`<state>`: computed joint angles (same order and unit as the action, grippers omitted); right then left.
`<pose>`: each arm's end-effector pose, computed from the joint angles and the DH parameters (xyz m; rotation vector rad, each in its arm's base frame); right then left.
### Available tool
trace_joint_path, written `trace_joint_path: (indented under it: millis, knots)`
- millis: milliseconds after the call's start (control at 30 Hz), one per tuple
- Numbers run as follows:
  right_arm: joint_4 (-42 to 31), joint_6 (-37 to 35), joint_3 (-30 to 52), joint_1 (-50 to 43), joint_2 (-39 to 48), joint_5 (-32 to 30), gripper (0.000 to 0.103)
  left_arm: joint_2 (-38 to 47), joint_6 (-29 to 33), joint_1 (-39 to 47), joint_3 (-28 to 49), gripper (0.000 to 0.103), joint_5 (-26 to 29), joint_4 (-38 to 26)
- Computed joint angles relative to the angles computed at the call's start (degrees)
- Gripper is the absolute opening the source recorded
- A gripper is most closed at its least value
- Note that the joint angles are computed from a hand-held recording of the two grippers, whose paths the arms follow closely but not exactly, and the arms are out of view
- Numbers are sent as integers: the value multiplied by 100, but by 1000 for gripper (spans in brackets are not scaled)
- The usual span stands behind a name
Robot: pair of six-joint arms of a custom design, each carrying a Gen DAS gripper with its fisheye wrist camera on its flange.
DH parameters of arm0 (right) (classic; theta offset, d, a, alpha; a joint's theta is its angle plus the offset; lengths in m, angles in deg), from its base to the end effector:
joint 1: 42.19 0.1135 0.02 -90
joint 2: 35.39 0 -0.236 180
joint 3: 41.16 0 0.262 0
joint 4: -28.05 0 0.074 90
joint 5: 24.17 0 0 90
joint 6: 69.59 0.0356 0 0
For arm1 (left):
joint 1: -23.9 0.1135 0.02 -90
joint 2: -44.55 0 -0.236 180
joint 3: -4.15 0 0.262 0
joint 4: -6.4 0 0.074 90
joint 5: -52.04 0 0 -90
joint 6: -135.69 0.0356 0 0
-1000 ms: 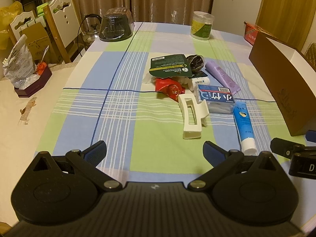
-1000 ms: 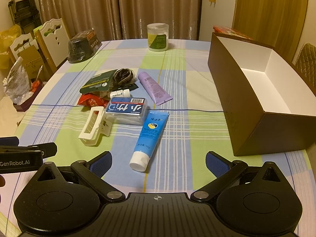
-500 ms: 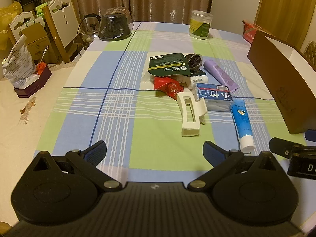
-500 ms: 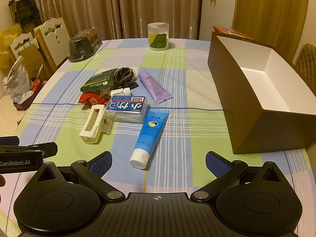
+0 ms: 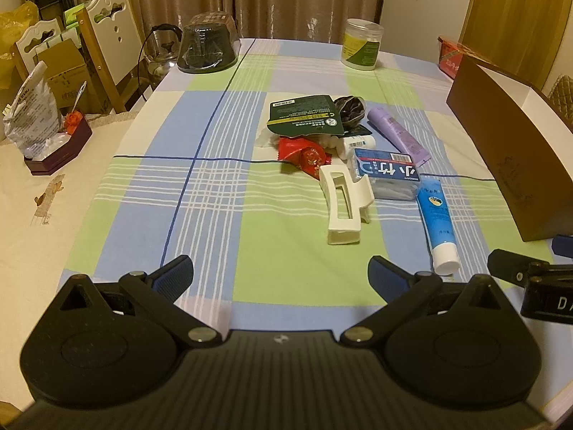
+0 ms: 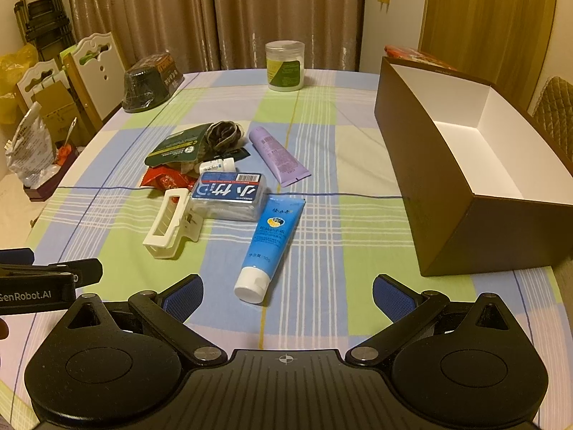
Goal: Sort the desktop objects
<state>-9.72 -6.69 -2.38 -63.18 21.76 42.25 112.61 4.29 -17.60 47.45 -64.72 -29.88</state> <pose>0.1919 -0.0584 0.1406 -0.2846 2.4258 0.1623 0.1761 -0.1344 0.1301 -0.1491 2.4630 0.0181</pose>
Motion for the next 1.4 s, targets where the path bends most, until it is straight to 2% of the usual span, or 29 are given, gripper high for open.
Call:
trace_joint_path:
  millis: [433,633,867,1133,1233,1367,1400]
  knots:
    - [-16,-70,29,-46,53,-6,103,50,-38,-1,19,102,28,44]
    - [-38,-338,91,-217,216,-75,103,89,-35,6,-12,102,20,154]
    - [-34,-820,299,-357,745,-446,103,229,-82,46,16,102,-15,245]
    - [370,-1114,385,-275,1341,-792,103,569,-119,-128,304,102,-328,168]
    - [508,-993,413,-199,1526,-840,103,621,63,-85,334,102,-263,226]
    - [999,-625,361,78,1790,-590,102,732,549,101,293,102,-61,545]
    - [1103,-528,372,143,1872,-507,94,775,732,213,244,102,65,744]
